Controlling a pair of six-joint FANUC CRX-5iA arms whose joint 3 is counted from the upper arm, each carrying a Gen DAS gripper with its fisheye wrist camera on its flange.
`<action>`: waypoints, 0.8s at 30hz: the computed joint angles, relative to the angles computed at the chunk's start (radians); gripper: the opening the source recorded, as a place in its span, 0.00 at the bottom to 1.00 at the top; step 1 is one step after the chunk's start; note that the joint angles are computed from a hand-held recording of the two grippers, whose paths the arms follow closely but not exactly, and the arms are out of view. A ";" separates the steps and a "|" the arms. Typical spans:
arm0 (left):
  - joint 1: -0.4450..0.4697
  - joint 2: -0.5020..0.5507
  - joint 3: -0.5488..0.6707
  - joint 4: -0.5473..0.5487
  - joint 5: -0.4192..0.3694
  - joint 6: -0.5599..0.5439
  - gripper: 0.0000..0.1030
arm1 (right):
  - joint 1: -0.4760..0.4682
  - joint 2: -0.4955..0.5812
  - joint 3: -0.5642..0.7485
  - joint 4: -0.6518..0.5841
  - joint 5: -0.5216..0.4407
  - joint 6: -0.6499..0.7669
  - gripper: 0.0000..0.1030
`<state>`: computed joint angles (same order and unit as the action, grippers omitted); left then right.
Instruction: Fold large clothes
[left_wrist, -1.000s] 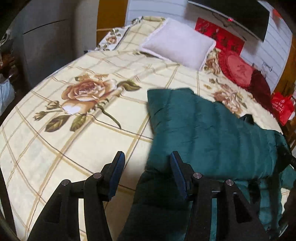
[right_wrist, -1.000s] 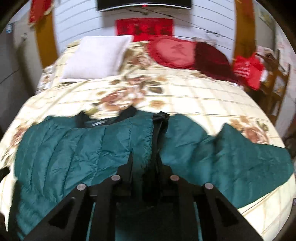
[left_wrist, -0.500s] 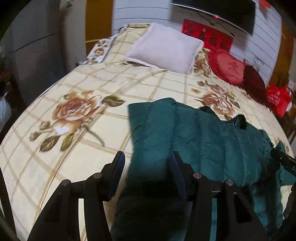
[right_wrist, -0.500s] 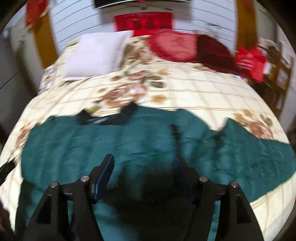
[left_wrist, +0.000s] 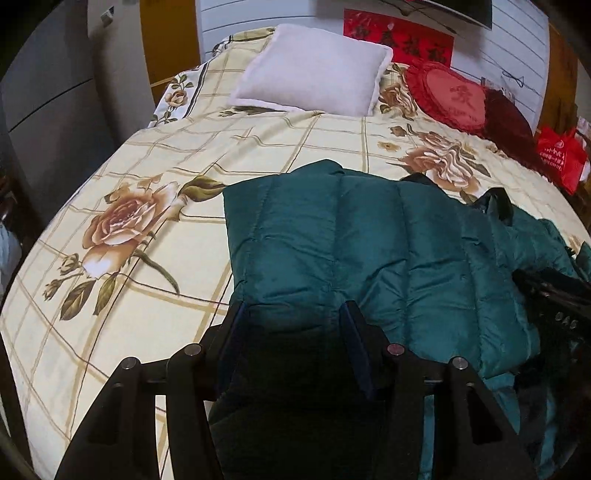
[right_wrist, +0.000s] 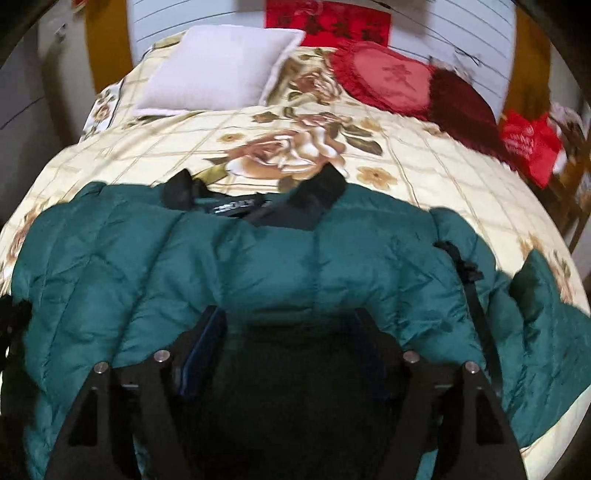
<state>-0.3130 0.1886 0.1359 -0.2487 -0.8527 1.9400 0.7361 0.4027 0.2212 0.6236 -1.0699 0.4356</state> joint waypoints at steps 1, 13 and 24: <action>-0.002 0.001 0.002 -0.006 -0.002 0.004 0.60 | 0.002 -0.003 0.006 -0.006 -0.012 0.012 0.72; -0.002 0.001 0.000 -0.010 0.000 0.010 0.60 | 0.049 -0.143 -0.136 0.041 -0.039 -0.023 0.72; 0.004 -0.002 -0.010 0.004 0.010 0.002 0.61 | 0.030 -0.165 -0.167 -0.031 -0.019 -0.049 0.72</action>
<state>-0.3088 0.1868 0.1263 -0.2446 -0.8426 1.9416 0.7660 0.2380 0.0537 0.5928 -1.0887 0.3866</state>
